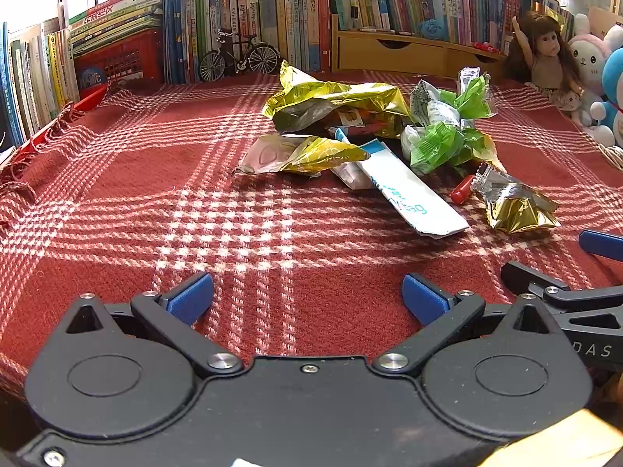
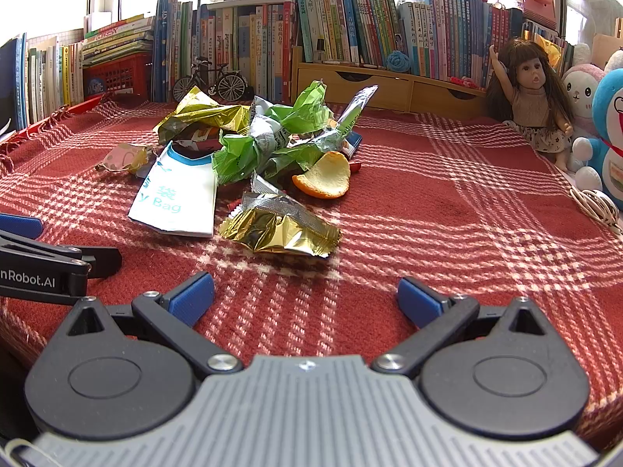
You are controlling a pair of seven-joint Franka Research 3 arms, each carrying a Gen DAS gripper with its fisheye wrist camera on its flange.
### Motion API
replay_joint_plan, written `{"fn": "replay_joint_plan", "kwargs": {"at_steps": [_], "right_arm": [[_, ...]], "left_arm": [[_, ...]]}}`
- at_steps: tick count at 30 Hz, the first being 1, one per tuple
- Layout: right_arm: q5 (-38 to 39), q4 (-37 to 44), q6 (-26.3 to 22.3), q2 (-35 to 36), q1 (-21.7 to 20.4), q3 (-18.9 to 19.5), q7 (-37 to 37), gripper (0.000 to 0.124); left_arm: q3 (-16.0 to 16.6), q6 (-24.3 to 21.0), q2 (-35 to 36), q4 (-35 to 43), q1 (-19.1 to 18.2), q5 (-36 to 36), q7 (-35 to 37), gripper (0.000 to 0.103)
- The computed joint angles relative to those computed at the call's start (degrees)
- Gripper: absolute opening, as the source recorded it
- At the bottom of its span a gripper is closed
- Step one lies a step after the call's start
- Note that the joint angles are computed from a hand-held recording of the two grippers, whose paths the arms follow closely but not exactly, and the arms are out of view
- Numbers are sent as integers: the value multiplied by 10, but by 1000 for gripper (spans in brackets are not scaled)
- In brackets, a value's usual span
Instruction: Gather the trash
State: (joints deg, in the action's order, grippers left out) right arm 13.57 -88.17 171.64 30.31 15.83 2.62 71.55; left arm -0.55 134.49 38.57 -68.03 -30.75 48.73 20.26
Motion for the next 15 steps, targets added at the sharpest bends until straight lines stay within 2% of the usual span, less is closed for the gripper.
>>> {"fn": "replay_joint_plan", "kwargs": {"at_steps": [15], "right_arm": [[0,4,-3,2,1,-2,1,103]], "left_arm": [[0,0,1,1,0,-2,2,103]]}}
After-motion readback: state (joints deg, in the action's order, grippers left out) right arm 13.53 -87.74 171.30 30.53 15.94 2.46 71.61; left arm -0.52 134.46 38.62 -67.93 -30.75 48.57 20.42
